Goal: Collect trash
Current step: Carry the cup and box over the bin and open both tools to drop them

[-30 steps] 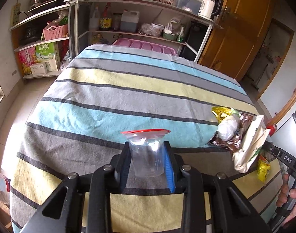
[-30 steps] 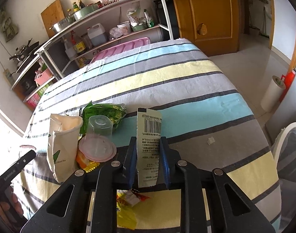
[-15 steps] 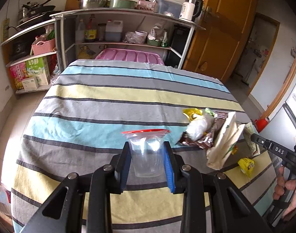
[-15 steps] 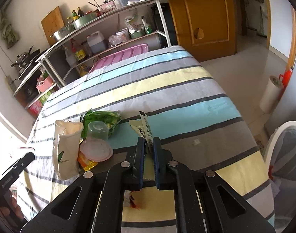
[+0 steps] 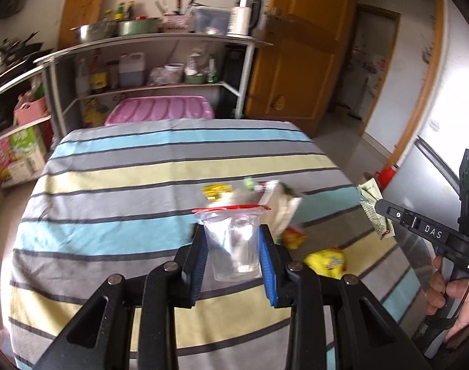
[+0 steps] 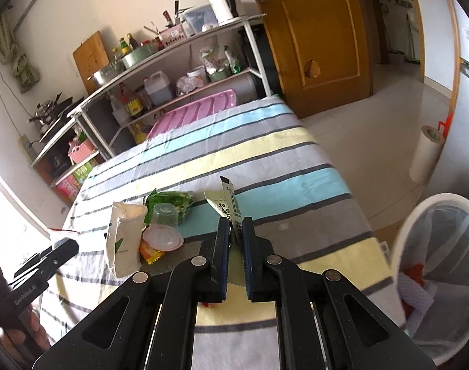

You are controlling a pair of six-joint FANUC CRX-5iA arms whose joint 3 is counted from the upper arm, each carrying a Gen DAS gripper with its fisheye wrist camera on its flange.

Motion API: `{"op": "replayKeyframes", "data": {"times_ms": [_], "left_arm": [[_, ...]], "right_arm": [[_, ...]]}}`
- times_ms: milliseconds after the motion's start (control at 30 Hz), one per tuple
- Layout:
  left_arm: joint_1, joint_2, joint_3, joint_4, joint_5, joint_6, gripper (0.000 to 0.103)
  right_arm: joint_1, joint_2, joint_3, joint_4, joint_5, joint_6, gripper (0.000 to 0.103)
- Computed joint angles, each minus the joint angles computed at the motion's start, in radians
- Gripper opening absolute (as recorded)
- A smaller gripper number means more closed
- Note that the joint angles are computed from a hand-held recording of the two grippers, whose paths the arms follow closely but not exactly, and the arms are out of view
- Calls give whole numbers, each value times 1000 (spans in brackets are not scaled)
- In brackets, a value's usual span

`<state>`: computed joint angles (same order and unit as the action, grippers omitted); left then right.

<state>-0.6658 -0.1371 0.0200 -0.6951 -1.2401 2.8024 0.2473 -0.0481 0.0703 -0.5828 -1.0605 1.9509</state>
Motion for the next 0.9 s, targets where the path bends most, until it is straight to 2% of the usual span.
{"op": "replayKeyframes", "data": {"times_ms": [267,600,900], "left_arm": [[5,117,102,77,116,-130,33],[13,269,246,197,224,-304,33],[10,432,401,332,269,-477,33]], "right_arm": [[-111,-22,6,-28,-21,33,8],[-238,-5,27,-30,-34,43,8],[-352,29,43,-8,-36,34,8]]}}
